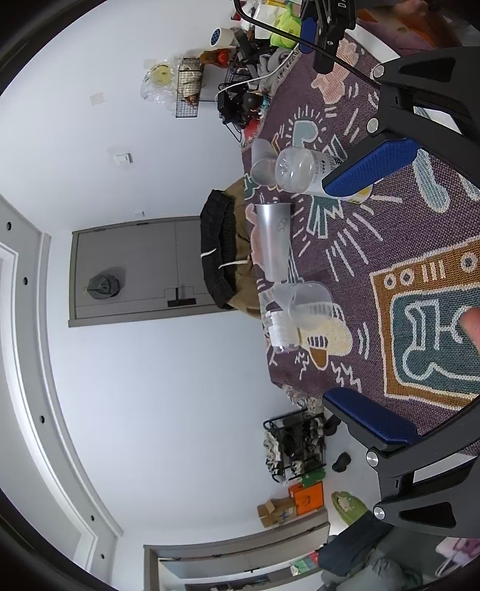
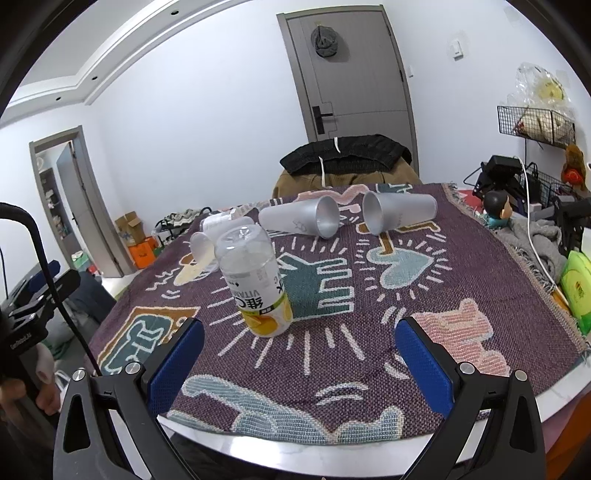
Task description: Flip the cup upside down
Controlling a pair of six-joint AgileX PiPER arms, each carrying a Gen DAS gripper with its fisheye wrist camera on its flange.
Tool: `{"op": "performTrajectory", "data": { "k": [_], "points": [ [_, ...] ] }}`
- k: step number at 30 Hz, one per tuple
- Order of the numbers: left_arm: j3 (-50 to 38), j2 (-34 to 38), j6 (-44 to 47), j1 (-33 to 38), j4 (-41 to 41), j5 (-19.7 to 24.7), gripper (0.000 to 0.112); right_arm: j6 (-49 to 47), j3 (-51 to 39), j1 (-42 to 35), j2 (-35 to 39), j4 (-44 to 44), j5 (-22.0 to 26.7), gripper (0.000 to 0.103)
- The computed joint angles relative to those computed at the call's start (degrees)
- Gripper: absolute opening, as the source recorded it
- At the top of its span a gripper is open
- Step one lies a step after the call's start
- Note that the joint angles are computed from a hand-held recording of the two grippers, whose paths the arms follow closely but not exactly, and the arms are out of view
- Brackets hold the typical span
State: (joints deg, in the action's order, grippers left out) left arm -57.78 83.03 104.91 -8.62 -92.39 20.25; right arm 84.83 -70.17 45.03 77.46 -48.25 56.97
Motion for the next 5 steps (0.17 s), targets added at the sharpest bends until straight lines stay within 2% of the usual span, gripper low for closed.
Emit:
{"op": "performTrajectory", "data": {
  "k": [3,5],
  "points": [
    [1.1,-0.7,3.8,0.5,-2.9,1.1,0.103,-0.3,-0.2,0.1,0.3,0.1,0.2,0.103],
    [1.5,-1.3,6.1,0.0,-4.1,0.3,0.103,-0.4,-0.3,0.1,0.5,0.2,0.1,0.103]
  ]
}}
